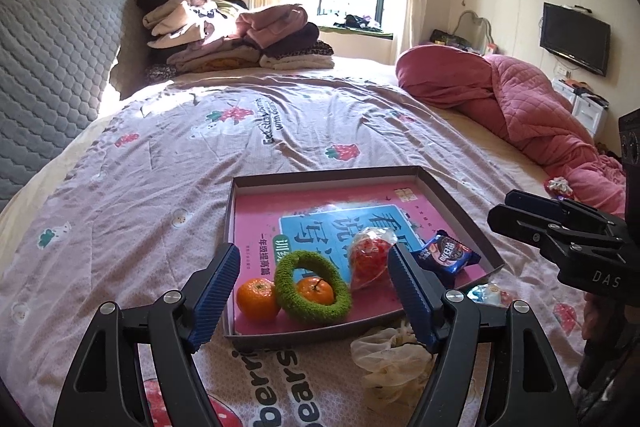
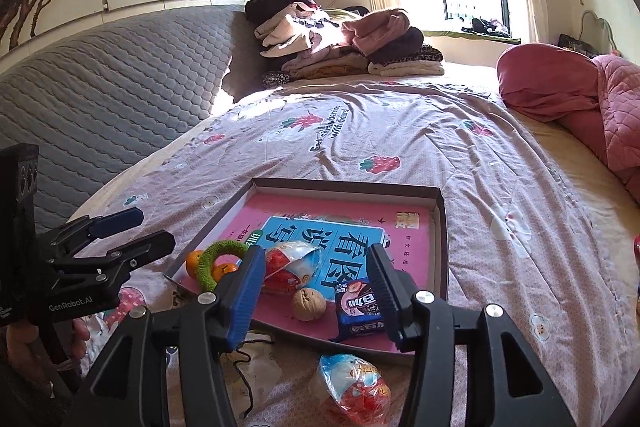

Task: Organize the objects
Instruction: 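Withdraw both grippers from the tray back toward the items on the bed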

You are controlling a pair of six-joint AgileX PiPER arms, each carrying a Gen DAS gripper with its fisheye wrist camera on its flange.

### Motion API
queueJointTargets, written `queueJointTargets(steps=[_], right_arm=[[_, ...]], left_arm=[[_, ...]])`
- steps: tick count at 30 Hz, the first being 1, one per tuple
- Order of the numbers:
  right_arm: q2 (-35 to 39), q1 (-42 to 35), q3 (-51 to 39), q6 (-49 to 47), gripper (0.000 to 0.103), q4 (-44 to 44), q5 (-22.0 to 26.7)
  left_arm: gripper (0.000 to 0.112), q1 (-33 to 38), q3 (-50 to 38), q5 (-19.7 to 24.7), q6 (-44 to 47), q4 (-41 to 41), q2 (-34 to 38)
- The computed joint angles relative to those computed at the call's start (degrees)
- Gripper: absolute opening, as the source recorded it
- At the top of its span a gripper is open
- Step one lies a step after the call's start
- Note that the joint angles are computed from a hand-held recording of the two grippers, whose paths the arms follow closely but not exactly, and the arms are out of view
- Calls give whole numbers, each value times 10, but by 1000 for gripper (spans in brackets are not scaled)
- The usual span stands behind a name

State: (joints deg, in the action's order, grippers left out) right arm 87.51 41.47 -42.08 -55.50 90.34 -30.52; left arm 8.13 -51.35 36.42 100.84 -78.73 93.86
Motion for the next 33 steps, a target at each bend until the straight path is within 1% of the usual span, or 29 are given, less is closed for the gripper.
queueJointTargets(steps=[4,7,12,15,18,21,24,30,33], right_arm=[[-17,21,5,-2,57,4,-23],[-30,43,11,-3,57,12,-50],[-56,76,24,5,59,19,-89],[-66,100,29,-1,60,29,-116],[-72,136,35,-3,60,44,-158],[-76,165,41,-2,61,55,-184],[-79,197,47,5,61,63,-213],[-87,247,62,27,61,72,-247],[-88,269,62,30,61,82,-265]], left_arm=[[77,-3,31,-4,34,-23,-34],[77,7,43,14,34,-24,-54],[77,16,70,24,38,-22,-92],[77,16,93,11,56,-41,-115],[77,23,103,15,41,-24,-124],[77,32,114,19,39,-16,-131],[77,54,124,37,36,-7,-141],[77,107,153,84,39,4,-183],[77,122,165,94,36,13,-201]])
